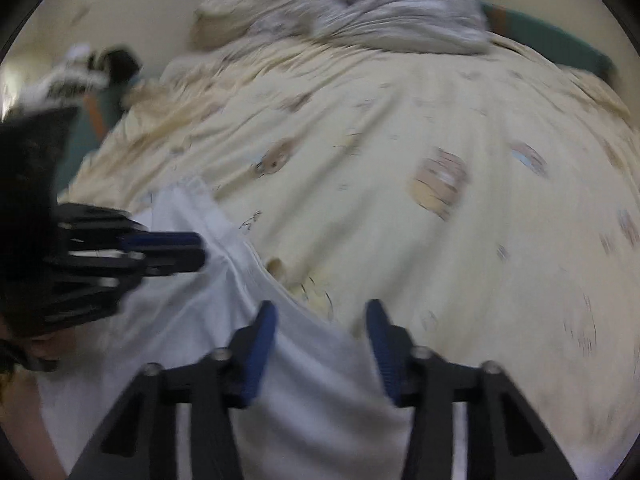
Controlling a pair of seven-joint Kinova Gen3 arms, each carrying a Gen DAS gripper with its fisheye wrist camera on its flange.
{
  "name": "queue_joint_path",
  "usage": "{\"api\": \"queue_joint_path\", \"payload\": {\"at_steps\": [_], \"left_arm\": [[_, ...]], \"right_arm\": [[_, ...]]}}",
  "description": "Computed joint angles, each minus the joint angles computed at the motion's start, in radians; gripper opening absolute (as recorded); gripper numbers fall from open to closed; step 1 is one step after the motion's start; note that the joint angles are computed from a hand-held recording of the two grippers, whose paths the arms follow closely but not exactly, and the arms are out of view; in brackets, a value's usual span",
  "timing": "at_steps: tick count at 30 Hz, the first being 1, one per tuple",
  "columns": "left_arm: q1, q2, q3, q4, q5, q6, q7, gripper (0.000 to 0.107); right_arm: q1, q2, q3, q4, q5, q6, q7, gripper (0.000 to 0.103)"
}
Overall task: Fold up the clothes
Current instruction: 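Smooth the spread T-shirt flat with both open tools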
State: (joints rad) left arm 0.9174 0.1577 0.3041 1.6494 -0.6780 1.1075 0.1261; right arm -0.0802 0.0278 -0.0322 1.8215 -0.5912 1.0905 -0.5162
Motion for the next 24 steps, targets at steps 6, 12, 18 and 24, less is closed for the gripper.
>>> {"api": "queue_joint_path", "payload": {"at_steps": [6,12,18,24], "left_arm": [[0.134,-0.086,-0.014,0.08,-0.083,0.001,0.241,0.012],[0.067,-0.126,0.137,0.103,-0.119,0.051,0.38,0.012],[0.059,-0.134,0.171,0.11,-0.115,0.064,0.438,0.012],[0.065,-0.098,0.159,0.074,-0.091,0.08,0.375,0.012]], "right_arm": [[-0.032,0.101,-0.059,-0.11,0.076,0.114,-0.004,0.014],[-0.028,0.082,-0.072,-0.121,0.061,0.099,0.041,0.002],[-0.093,0.076,-0.075,-0.104,0.14,-0.017,-0.059,0.001],[-0.043,0.033,-0.026,-0.08,0.056,-0.05,-0.078,0.033]]}}
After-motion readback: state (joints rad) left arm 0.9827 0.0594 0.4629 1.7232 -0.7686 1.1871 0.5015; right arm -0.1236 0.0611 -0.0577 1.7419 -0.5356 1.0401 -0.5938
